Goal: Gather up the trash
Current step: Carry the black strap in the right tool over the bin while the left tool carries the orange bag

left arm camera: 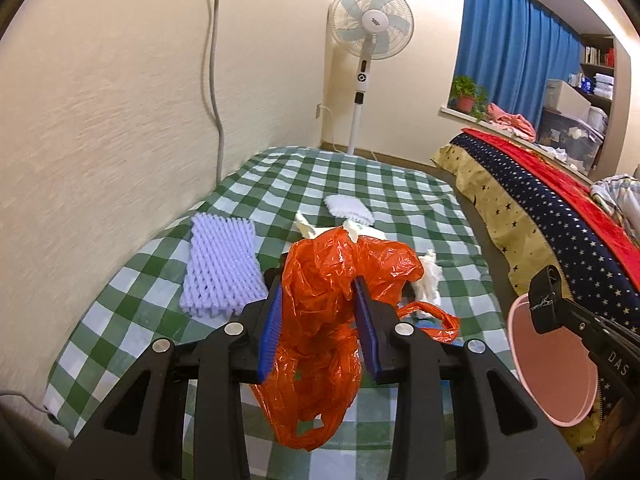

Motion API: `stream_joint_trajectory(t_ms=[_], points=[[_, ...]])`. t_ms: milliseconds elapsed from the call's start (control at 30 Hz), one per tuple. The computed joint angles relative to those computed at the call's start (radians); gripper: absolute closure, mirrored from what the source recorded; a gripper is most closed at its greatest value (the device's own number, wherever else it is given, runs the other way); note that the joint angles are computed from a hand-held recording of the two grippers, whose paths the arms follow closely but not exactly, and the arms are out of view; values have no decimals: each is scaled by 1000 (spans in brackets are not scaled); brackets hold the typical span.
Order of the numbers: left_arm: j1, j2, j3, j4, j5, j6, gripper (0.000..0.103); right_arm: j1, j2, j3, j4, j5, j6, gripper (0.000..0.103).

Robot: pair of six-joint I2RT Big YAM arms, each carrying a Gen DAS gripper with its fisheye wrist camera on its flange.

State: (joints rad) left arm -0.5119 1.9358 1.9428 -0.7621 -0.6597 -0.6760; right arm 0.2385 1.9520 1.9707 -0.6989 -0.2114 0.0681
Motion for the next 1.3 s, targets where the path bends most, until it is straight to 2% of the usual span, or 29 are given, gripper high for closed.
stream_joint_trajectory(t_ms=[133,367,733,1033,1300], points=[[-8,-7,-8,33,9,23,69,-13,-46,-46,27,15,8,101],[-24,-1,9,46,25,43,69,-39,-103,-90,58,44,37,101],[-58,41,78,82,59,128,69,-84,-173,-140,85,119,59,101],[-79,90,154,99,113,177,69,-108,-177,-145,80,153,83,101],[-94,175,286,68,156,211,69,-118,-155,-120,57,186,88,101]])
